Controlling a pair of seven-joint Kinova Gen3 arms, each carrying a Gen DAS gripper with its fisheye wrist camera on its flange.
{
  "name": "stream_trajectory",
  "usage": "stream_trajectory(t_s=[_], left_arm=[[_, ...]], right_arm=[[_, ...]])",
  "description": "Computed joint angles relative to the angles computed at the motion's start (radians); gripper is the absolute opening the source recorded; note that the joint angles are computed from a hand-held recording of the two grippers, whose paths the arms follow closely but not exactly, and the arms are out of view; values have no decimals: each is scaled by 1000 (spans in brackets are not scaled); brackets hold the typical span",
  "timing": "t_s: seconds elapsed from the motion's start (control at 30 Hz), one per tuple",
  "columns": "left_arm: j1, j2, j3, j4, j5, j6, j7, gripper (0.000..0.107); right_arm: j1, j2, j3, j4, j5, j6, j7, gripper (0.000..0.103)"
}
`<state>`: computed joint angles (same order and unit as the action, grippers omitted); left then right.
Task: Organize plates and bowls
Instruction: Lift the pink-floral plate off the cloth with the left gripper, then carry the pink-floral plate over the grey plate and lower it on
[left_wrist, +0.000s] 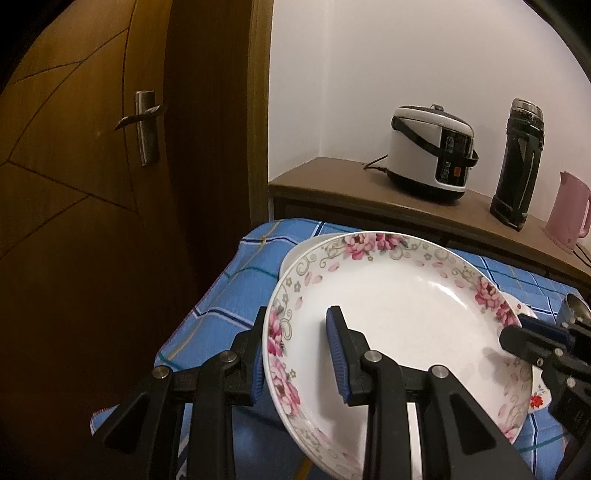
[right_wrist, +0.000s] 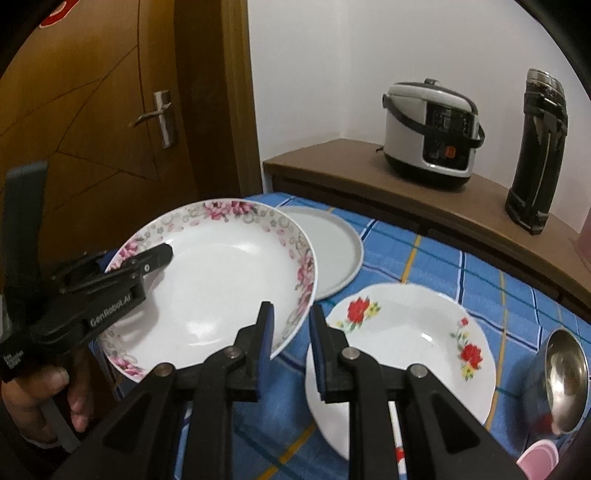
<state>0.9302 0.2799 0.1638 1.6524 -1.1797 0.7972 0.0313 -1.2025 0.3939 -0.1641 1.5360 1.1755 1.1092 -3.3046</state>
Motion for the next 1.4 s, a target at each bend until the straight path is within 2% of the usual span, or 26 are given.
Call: stream_trajectory(t_s=[0.43, 0.93, 1.4], left_arm=[[-6, 31, -21, -58, -23, -6, -36, 32], [1, 81, -79, -144, -24, -33, -101, 32], [-3, 122, -126, -213, 22, -66, -171, 32]], right_arm=[[27, 0, 12, -19, 16, -14, 19, 20], [55, 19, 41, -55, 28, -32, 33, 20], [80, 41, 69, -103, 15, -43, 62, 19]])
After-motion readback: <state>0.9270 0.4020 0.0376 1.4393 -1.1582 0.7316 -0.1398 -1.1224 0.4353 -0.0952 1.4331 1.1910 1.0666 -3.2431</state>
